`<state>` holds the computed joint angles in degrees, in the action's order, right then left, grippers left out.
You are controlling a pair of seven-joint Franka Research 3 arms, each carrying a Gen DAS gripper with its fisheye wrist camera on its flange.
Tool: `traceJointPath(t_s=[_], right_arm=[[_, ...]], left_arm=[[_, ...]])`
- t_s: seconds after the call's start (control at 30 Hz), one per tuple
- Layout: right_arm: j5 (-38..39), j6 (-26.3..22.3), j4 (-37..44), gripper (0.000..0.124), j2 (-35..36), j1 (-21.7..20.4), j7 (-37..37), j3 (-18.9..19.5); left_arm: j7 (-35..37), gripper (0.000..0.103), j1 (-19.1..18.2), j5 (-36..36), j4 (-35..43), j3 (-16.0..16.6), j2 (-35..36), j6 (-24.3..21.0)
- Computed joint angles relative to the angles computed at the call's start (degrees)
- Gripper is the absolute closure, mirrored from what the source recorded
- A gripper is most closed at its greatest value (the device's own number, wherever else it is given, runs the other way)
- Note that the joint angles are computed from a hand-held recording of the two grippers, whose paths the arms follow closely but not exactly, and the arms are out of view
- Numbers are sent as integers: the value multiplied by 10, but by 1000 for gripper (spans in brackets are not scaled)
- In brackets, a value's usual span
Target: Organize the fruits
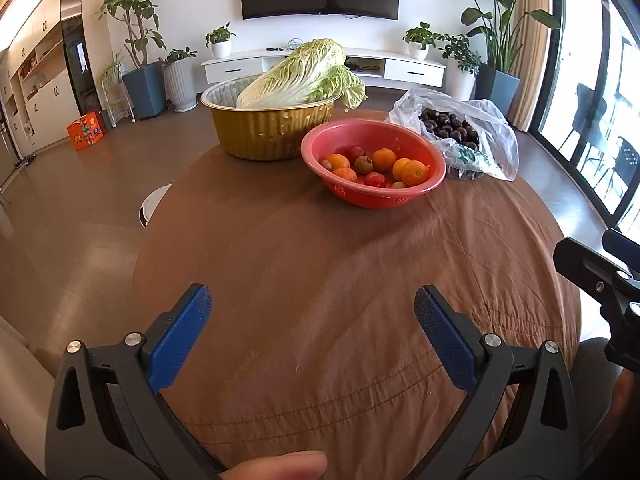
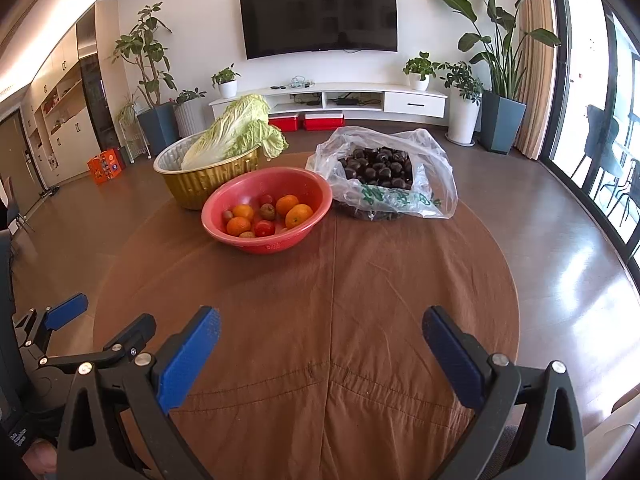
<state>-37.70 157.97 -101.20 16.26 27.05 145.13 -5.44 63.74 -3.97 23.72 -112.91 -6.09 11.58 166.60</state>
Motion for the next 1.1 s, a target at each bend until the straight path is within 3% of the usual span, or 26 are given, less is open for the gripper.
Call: traceJointPath(t_s=[1.1], right_arm=[[7,0,-3,21,2,2,-6,-1]], left_arm=[[-5,0,-2,4,-6,0,1,2]])
